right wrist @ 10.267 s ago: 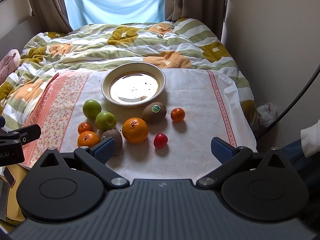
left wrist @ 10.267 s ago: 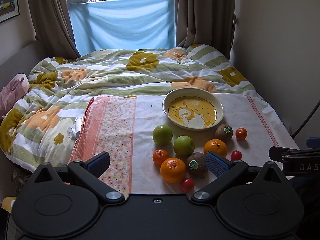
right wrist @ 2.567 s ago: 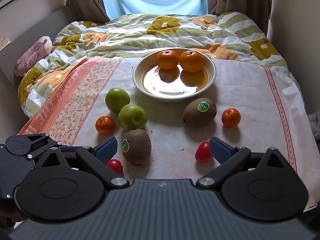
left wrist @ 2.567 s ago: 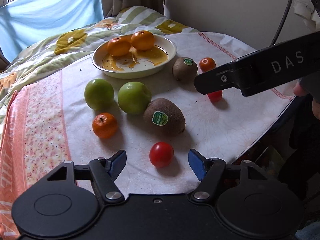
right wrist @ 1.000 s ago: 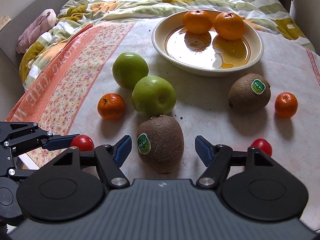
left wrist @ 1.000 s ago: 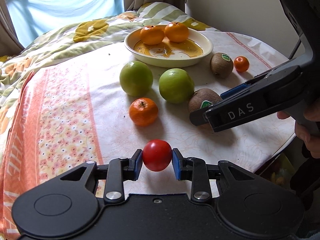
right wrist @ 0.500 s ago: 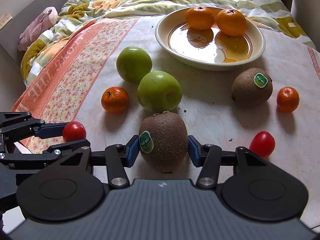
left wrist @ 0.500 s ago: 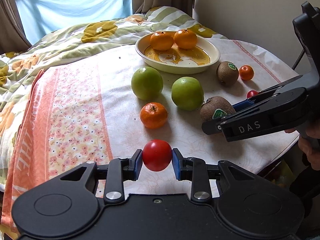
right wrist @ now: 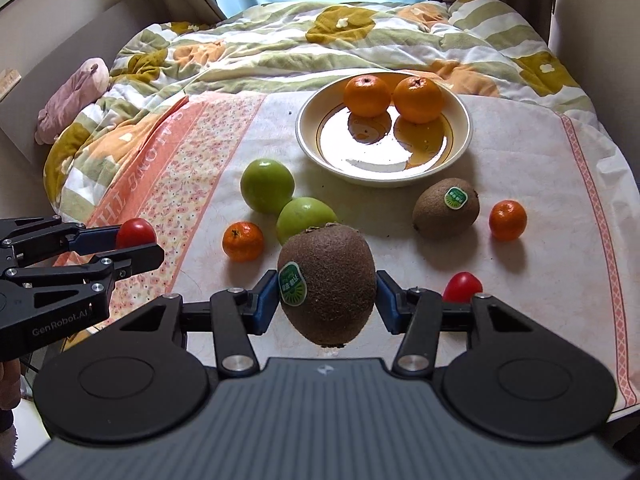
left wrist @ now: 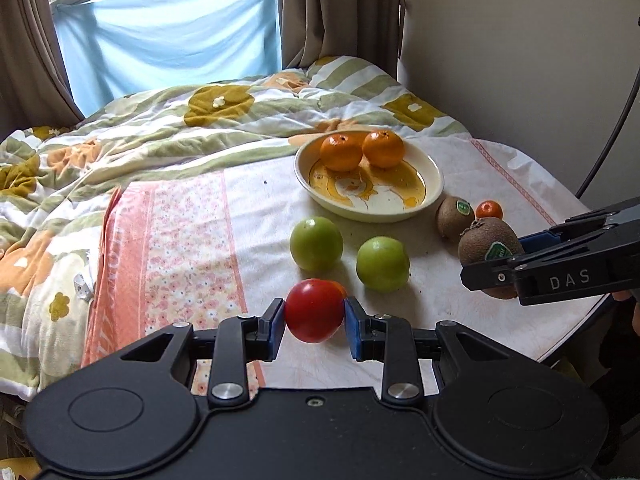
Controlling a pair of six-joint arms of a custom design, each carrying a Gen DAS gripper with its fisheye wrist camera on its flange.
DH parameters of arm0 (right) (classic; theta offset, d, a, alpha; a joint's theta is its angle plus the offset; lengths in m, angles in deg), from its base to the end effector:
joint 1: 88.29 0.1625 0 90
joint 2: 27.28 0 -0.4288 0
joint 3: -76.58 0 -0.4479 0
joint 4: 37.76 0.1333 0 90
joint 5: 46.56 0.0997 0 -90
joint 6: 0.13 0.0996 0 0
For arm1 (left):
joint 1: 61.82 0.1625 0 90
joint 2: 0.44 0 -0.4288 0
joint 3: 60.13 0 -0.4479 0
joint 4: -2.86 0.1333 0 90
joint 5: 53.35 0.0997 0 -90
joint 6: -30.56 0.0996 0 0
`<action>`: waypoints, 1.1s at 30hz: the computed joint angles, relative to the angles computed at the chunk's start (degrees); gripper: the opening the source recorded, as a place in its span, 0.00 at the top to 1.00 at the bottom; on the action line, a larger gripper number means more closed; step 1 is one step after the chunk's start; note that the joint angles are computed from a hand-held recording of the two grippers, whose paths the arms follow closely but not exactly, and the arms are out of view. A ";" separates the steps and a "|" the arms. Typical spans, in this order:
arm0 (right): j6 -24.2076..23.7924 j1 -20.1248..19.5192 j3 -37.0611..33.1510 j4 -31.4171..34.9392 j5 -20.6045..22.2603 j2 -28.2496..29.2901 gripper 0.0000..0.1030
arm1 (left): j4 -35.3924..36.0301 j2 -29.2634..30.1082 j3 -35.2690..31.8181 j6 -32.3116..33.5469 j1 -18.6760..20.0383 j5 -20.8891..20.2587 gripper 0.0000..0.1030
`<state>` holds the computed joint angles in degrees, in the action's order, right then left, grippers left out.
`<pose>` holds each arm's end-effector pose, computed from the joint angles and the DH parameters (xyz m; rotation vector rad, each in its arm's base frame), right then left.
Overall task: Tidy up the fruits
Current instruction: 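Carry the tomato and kiwi to the bowl and release them inside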
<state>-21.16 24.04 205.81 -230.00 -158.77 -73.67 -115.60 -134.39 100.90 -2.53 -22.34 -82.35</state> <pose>0.2694 -0.4042 -0.0253 0.9205 -2.5626 0.4712 -0.0158 -0.2986 0.2214 0.3192 2.1859 -0.8872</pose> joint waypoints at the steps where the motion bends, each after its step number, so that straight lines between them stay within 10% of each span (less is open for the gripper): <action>1: -0.14 0.10 0.03 -0.03 0.04 -0.58 0.36 | -0.96 0.91 -0.48 0.64 -0.15 0.49 0.66; 18: -6.14 -3.05 -11.42 5.94 4.19 0.44 0.36 | -50.54 37.17 -13.22 30.65 11.27 0.17 0.66; 33: -10.63 -7.20 -23.64 16.99 5.98 7.46 0.36 | -54.66 57.76 -30.14 36.59 24.91 -7.72 0.66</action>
<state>-31.79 16.85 182.17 -213.01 -152.79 -66.22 -170.26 -76.62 70.76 34.06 2.57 -90.07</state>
